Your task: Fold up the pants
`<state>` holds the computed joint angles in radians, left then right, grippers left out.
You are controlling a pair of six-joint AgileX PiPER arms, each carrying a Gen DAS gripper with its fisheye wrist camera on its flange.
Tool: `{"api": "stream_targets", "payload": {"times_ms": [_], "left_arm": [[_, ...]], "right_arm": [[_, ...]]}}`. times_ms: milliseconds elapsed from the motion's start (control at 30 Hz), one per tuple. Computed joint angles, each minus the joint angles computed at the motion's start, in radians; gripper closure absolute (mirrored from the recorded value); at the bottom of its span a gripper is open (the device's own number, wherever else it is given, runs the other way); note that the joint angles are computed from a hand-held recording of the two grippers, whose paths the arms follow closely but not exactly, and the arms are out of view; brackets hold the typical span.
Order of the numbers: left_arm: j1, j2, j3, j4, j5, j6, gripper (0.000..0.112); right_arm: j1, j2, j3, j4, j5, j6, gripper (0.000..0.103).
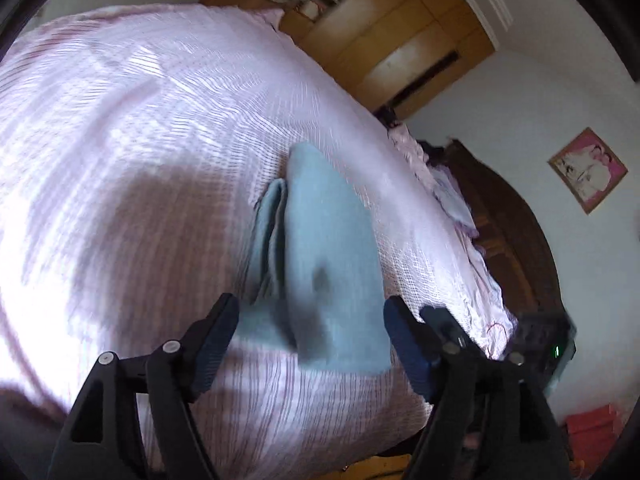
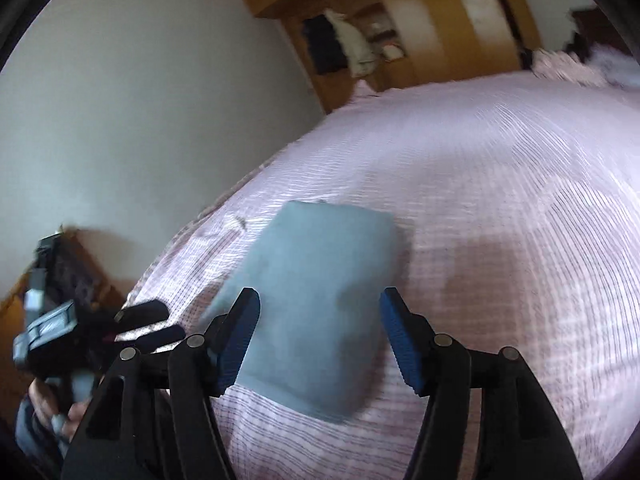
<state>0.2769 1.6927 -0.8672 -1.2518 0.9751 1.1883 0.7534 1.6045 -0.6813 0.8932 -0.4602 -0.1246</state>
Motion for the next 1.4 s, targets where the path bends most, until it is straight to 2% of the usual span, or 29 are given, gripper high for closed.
{"api": "stream_targets", "payload": {"times_ms": [133, 200, 233, 267, 433, 533, 700, 767, 833, 967, 1100, 1400], "left_arm": [[-0.1, 0.152, -0.205, 0.072, -0.026, -0.179, 0.035], [-0.129, 0.191, -0.26, 0.091, -0.029, -0.214, 0.036], [-0.154, 0.193, -0.28, 0.135, -0.063, -0.266, 0.053], [-0.176, 0.185, -0.286, 0.173, -0.1, -0.304, 0.076], [-0.242, 0.104, -0.231, 0.209, -0.231, -0.323, 0.093], [-0.267, 0.044, -0.192, 0.214, -0.276, -0.325, 0.1], [-0.305, -0.034, -0.188, 0.257, -0.262, -0.39, 0.102], [-0.343, -0.049, -0.213, 0.318, -0.27, -0.468, 0.102], [-0.356, -0.063, -0.226, 0.327, -0.254, -0.485, 0.102], [-0.404, -0.086, -0.25, 0.353, -0.25, -0.533, 0.103], [-0.43, -0.103, -0.265, 0.364, -0.24, -0.57, 0.103], [-0.439, -0.11, -0.267, 0.382, -0.242, -0.583, 0.104]], "right_arm": [[0.025, -0.022, 0.054, 0.06, -0.037, -0.037, 0.047], [0.037, -0.031, 0.068, 0.103, -0.046, -0.077, 0.047], [0.058, -0.028, 0.067, 0.169, -0.065, -0.142, 0.047], [0.085, -0.02, 0.064, 0.245, -0.091, -0.213, 0.047], [0.237, 0.051, 0.079, 0.482, -0.266, -0.362, 0.047], [0.269, 0.09, 0.079, 0.51, -0.288, -0.365, 0.047], [0.321, 0.123, 0.064, 0.536, -0.344, -0.379, 0.047], [0.397, 0.166, 0.026, 0.625, -0.454, -0.413, 0.046], [0.452, 0.228, -0.009, 0.673, -0.523, -0.389, 0.037], [0.465, 0.288, -0.068, 0.662, -0.51, -0.435, 0.037], [0.455, 0.277, -0.08, 0.638, -0.58, -0.407, 0.037], [0.344, 0.371, -0.201, 0.579, -0.539, -0.435, 0.037]]}}
